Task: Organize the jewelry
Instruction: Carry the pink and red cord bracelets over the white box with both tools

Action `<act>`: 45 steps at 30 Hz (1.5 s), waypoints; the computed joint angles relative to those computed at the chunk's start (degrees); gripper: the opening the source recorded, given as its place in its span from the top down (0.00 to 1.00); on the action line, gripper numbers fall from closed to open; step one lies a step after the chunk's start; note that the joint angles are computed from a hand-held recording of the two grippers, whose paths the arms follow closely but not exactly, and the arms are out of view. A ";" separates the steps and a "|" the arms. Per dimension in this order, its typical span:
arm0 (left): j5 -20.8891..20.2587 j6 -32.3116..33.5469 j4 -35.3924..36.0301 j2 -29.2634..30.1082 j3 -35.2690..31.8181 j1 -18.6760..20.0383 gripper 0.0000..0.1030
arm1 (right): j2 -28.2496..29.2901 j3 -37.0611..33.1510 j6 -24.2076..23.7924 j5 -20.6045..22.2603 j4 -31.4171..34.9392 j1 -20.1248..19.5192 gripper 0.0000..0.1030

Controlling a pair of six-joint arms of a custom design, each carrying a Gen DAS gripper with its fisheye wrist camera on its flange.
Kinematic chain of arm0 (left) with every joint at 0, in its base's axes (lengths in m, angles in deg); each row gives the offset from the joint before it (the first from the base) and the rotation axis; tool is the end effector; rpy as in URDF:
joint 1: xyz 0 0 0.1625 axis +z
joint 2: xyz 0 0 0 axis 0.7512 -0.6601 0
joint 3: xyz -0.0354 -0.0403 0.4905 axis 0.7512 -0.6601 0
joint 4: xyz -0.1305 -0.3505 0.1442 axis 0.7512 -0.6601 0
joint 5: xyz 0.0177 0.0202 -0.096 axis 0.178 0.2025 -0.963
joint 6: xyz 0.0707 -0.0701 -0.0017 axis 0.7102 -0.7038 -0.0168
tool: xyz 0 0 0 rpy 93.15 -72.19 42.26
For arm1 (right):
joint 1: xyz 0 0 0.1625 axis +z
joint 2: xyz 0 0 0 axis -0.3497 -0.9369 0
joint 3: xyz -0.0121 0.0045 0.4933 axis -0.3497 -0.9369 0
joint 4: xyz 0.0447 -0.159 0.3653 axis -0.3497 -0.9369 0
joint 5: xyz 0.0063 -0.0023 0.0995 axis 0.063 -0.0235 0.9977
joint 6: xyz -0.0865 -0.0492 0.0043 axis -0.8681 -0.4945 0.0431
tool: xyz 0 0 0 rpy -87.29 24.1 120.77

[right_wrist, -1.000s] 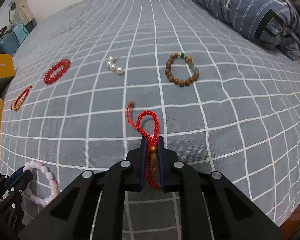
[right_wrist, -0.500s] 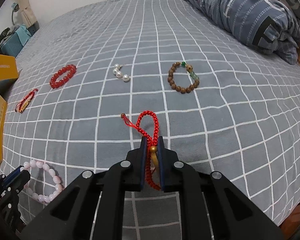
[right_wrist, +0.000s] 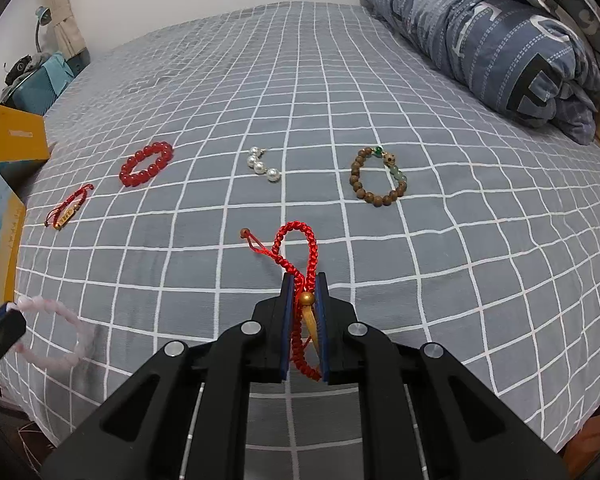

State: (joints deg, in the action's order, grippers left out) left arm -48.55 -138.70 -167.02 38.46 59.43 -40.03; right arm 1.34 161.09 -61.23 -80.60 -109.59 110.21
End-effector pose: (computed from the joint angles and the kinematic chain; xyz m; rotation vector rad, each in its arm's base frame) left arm -0.4441 -0.2738 0.0314 0.2971 2.2870 -0.8284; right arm 0.0810 -0.3595 0.3373 0.4568 -2.3248 0.6520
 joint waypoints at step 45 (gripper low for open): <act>-10.18 -51.62 78.74 -36.70 -2.24 -13.93 0.91 | 29.45 -13.74 25.93 -5.79 10.29 45.18 0.91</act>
State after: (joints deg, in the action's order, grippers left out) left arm -58.73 -190.31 -88.28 1.76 57.19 -53.95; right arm 30.79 147.36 -35.30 -86.40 -99.30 155.40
